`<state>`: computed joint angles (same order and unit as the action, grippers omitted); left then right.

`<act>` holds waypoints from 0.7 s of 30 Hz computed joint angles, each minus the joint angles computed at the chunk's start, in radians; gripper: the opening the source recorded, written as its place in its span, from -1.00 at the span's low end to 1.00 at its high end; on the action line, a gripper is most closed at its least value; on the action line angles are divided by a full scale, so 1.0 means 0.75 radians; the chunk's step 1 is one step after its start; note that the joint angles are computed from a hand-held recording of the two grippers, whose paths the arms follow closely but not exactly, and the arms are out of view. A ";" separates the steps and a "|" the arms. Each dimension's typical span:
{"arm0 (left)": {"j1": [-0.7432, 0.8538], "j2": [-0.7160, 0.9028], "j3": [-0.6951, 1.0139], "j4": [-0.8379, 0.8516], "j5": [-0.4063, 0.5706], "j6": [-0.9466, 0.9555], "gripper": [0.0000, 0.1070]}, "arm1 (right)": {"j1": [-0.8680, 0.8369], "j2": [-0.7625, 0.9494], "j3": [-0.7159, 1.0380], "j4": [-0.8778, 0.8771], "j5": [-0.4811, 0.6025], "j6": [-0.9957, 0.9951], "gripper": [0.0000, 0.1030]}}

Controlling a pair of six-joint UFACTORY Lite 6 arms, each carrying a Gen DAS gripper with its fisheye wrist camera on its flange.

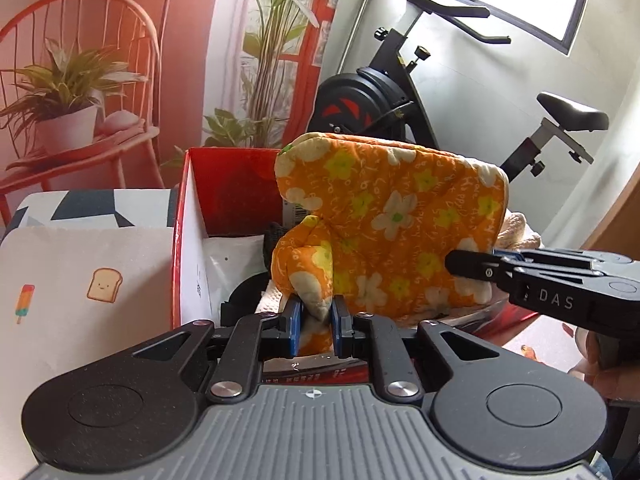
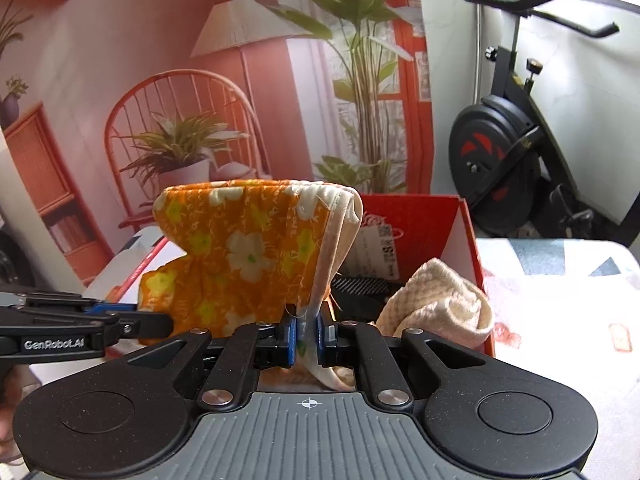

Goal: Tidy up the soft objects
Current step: 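Lower the oven mitt into the box and open both grippers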

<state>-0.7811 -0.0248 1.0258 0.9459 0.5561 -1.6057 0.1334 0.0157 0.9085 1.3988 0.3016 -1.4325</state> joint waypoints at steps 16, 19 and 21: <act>-0.159 -0.036 0.009 0.245 0.284 -0.252 0.48 | 0.031 -0.144 -0.174 1.002 -0.044 -1.153 0.31; -0.254 -0.052 0.001 0.302 0.397 -0.289 0.68 | 0.001 -0.226 -0.256 1.132 0.009 -1.329 0.61; -0.324 -0.062 -0.008 0.330 0.476 -0.307 0.76 | -0.007 -0.294 -0.329 1.270 0.032 -1.499 0.89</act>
<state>-1.0243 -0.0715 1.0198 1.1931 0.9134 -1.8362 0.1285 -0.2051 0.6615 2.3513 0.3257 -2.5565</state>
